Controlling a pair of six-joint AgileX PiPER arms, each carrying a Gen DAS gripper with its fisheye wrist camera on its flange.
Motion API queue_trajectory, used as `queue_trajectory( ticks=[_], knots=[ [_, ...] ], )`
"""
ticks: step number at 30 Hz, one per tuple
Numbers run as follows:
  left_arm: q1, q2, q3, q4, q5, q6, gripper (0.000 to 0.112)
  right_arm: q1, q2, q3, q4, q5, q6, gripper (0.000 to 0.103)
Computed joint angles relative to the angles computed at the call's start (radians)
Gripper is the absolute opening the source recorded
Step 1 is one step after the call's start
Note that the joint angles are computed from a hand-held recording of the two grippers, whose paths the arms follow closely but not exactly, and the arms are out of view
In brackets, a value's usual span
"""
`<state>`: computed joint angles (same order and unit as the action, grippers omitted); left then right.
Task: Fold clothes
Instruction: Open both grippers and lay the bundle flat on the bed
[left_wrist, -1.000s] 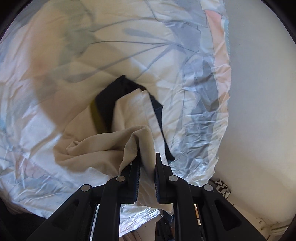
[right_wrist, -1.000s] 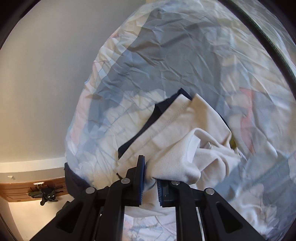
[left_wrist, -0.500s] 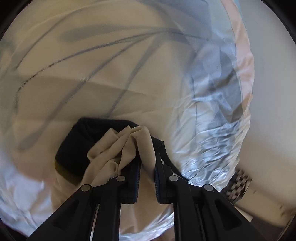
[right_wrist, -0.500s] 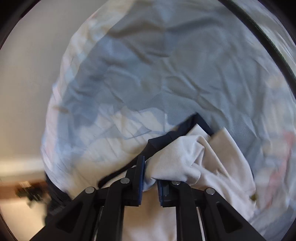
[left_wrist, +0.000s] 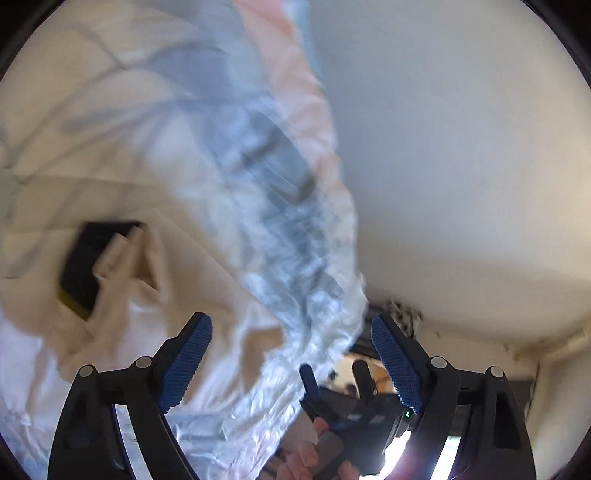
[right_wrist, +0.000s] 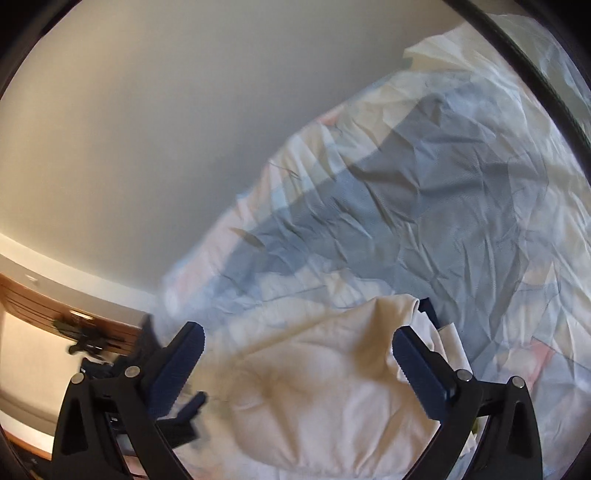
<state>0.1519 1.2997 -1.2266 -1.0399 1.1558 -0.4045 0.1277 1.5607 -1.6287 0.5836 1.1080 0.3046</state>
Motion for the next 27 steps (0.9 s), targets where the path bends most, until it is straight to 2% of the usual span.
queue_trajectory(
  ticks=[3, 6, 8, 10, 13, 16, 18, 21, 23, 24, 26, 27],
  knots=[
    [-0.104, 0.0, -0.014, 0.083, -0.053, 0.144, 0.088, 0.1, -0.051, 0.028, -0.166, -0.053, -0.036, 0.103],
    [-0.212, 0.024, 0.101, -0.084, -0.169, 0.36, 0.088, 0.166, -0.112, 0.217, -0.063, -0.234, -0.301, 0.103],
    [-0.266, 0.05, 0.164, -0.059, -0.242, 0.386, 0.087, 0.217, -0.1, 0.314, -0.014, -0.315, -0.459, 0.101],
    [-0.303, 0.049, 0.197, -0.008, -0.296, 0.423, 0.087, 0.239, -0.058, 0.366, 0.018, -0.344, -0.538, 0.089],
    [-0.308, -0.003, 0.221, 0.07, -0.342, 0.496, 0.082, 0.241, -0.064, 0.431, -0.109, -0.446, -0.464, 0.079],
    [-0.321, -0.047, 0.242, 0.328, -0.416, 0.402, 0.082, 0.205, -0.063, 0.441, -0.198, -0.44, -0.422, 0.076],
    [-0.352, -0.038, 0.234, 0.416, -0.412, 0.335, 0.078, 0.224, -0.043, 0.416, -0.304, -0.409, -0.405, 0.074],
    [-0.482, -0.001, 0.152, 0.716, -0.418, 0.117, 0.077, 0.284, -0.05, 0.395, -0.517, -0.395, -0.259, 0.082],
    [-0.543, 0.007, 0.116, 0.916, -0.378, -0.035, 0.077, 0.295, -0.055, 0.388, -0.69, -0.348, -0.078, 0.098],
    [-0.561, 0.002, 0.1, 0.996, -0.339, -0.107, 0.077, 0.267, -0.06, 0.379, -0.722, -0.3, -0.035, 0.102],
    [-0.559, 0.002, 0.043, 1.062, -0.259, -0.175, 0.078, 0.212, -0.107, 0.395, -0.668, -0.297, -0.019, 0.101],
    [-0.552, 0.0, 0.013, 1.085, -0.226, -0.2, 0.078, 0.164, -0.146, 0.404, -0.581, -0.31, -0.063, 0.102]
  ],
)
